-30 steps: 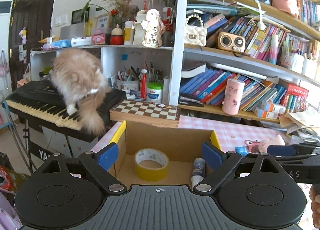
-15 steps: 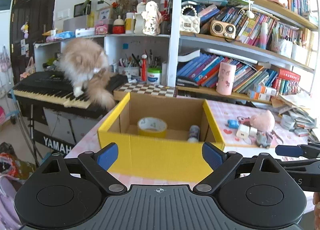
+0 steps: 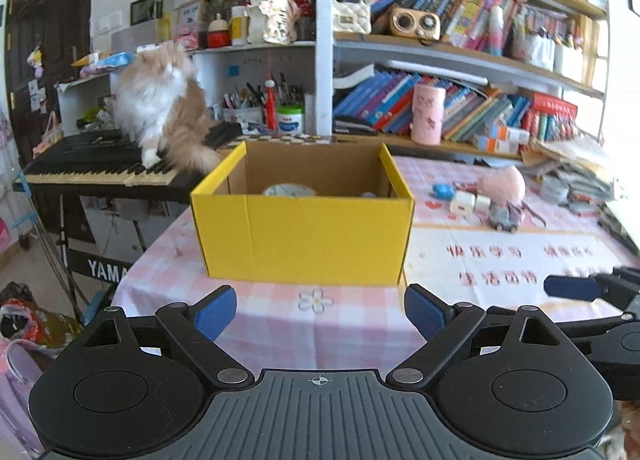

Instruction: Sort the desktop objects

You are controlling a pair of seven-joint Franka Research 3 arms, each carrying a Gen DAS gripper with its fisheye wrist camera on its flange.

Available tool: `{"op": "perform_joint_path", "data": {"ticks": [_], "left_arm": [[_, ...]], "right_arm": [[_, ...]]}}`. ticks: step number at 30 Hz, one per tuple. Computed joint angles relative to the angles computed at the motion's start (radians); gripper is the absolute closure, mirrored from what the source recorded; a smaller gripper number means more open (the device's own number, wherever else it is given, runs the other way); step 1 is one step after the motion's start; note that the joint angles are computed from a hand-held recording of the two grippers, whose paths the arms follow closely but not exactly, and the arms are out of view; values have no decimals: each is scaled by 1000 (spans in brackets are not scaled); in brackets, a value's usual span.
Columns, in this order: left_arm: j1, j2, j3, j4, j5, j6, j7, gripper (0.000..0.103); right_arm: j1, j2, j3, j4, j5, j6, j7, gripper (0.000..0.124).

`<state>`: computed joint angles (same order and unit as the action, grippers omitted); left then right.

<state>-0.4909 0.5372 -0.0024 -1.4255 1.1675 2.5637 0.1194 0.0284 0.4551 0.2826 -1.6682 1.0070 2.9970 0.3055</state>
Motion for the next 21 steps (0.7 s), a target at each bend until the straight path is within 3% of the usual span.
{"op": "perform_joint_path", "data": {"ticks": [5, 11, 21], "left_arm": [[-3, -1, -12, -18, -19, 2, 23, 10], [-2, 1, -23, -32, -62, 10, 14, 10], [-5, 18, -26, -29, -97, 55, 54, 10]], "right_arm": [[-5, -39, 2, -70, 16, 19, -28, 57], [24, -64, -47, -111, -32, 18, 46, 57], [17, -98, -54, -179, -60, 48, 87, 53]]}}
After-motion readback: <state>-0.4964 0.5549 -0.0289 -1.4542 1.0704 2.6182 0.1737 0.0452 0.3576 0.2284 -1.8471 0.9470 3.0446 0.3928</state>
